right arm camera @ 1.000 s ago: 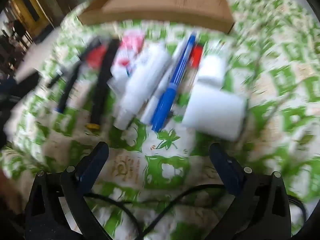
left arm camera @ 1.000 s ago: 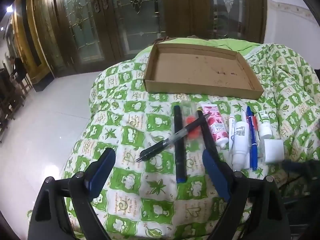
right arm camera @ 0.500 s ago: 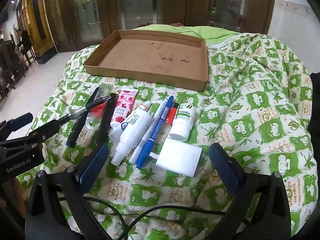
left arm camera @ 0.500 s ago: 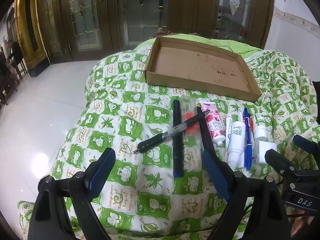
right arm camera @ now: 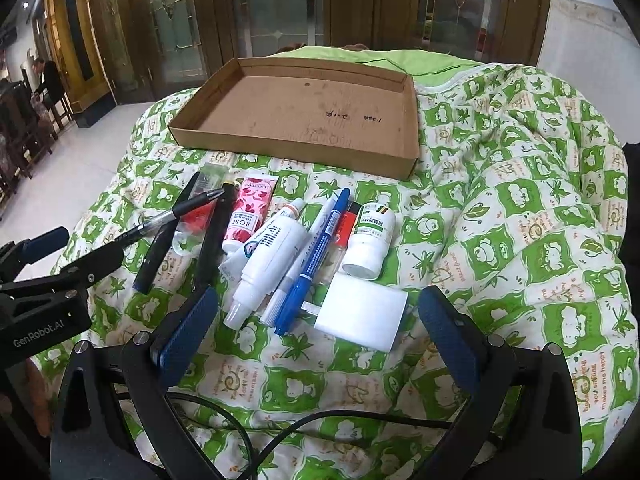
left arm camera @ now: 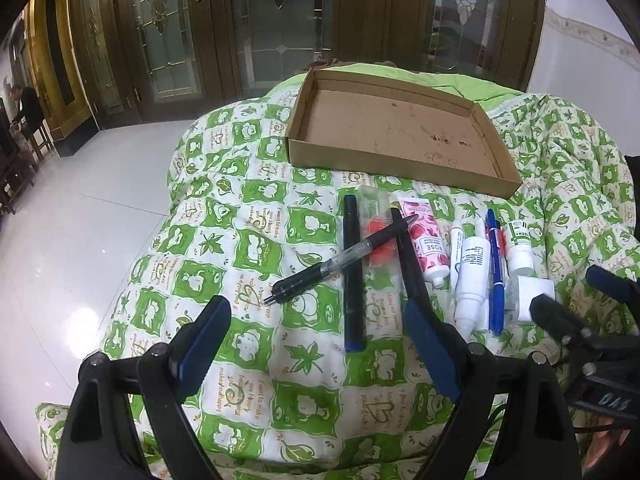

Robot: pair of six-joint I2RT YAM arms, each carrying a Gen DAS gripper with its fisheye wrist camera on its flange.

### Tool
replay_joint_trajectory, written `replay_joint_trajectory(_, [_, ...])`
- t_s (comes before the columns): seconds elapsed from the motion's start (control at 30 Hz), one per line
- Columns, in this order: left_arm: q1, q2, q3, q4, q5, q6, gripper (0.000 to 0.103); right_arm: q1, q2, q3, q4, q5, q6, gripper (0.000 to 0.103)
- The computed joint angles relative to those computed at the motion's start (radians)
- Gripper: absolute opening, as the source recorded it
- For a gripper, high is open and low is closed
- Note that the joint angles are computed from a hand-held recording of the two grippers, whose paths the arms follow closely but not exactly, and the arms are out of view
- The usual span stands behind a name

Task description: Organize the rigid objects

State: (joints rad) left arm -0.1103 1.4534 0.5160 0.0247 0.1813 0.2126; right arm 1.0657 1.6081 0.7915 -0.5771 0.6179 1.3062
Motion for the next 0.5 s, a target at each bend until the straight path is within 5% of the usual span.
replay_joint_trajectory(0.5, [-0.023, 0.045, 0.026, -0.02, -0.017, 0.013, 0.089, -0.103, -0.13, -0.048, 0.056, -0.087, -0.168, 0.102])
